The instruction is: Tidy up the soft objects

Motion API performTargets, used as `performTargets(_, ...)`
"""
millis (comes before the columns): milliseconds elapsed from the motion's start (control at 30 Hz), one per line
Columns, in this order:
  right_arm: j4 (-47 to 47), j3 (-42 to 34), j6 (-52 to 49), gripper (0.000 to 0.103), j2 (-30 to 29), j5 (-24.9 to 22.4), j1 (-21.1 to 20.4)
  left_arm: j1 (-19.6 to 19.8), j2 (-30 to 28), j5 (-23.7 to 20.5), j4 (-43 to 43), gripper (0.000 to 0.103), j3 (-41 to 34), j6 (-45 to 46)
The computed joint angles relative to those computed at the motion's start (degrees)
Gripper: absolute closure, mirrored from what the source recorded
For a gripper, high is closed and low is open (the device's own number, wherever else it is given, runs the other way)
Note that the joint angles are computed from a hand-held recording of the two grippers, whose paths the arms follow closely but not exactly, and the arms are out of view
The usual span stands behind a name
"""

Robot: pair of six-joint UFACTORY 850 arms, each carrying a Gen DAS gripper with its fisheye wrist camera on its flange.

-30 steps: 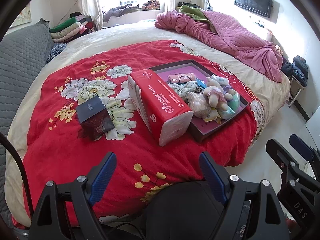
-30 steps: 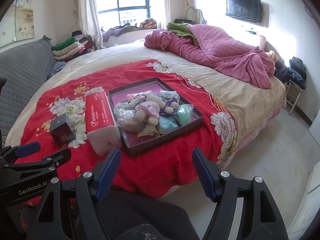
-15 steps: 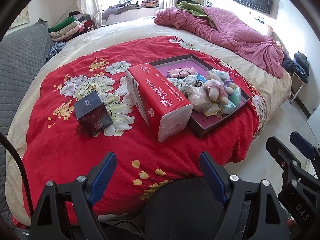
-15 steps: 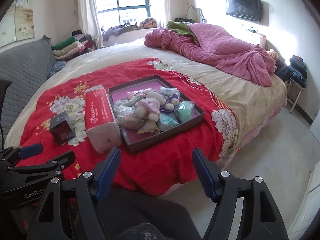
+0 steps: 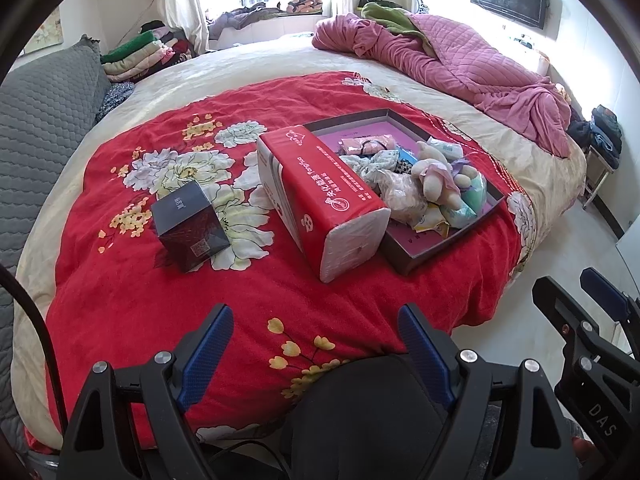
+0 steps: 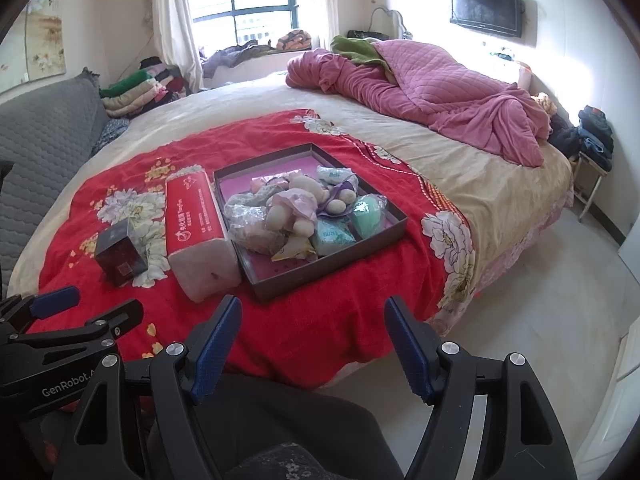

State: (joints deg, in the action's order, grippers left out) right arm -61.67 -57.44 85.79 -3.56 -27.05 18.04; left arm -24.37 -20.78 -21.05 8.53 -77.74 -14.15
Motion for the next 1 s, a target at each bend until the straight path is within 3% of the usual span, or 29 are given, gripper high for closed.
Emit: performTargets(1000, 0.0, 0.0, -0.1, 0.028, 0.2, -0.5, 0.0, -0.3, 0.3, -0.1, 2.3, 0.019, 0.6, -1.3)
